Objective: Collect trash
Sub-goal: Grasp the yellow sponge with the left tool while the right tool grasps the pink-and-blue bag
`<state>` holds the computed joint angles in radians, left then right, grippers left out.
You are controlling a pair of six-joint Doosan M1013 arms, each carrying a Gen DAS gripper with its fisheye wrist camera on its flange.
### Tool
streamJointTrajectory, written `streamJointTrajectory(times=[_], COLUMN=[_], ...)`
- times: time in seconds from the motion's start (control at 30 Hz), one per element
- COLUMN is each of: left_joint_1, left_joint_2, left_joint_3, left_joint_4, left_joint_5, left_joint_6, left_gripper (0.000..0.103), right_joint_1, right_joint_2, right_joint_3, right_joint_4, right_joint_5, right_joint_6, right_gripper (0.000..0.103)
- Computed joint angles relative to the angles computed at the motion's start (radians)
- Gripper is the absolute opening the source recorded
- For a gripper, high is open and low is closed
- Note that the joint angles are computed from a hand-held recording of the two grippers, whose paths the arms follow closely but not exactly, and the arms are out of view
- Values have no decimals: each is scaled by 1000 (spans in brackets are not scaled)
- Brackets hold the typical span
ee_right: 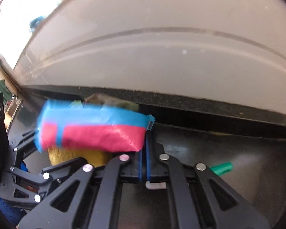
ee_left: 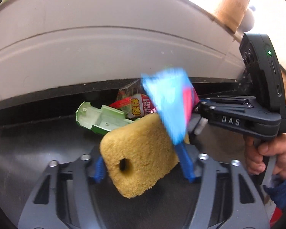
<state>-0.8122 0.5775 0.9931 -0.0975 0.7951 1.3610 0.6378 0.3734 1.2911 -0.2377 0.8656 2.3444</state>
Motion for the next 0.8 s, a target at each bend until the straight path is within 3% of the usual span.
streamJointTrajectory(times=[0.17,0.3,0.37,0.47,0.6,0.8], left_joint_1=[-19,-64,-78,-115,-153,-165], left_joint_2=[-78,-162,-206,-266,-328,-446], left_joint_3=[87,175,222,288,361,508], left_joint_4=[45,230,236,351,415,472], left_joint_5=[-16,-11,-7,30,73,88], left_joint_6=[-120,-285,-312,-415,-506,-616], left_gripper=[41,40,40,40,40,40], right_joint_1=[46,101,134,181,249,326], right_joint_2=[-39,-56,-69,-91,-97,-87], right_joint_3=[10,-3,0,22,41,40], right_joint_4=[-96,-146,-173,-178,-189,-227], right_joint_5=[23,110,145,164,195,234], right_joint_6=[131,200,241,291,345,376], right_gripper=[2,2,2,2,2,2])
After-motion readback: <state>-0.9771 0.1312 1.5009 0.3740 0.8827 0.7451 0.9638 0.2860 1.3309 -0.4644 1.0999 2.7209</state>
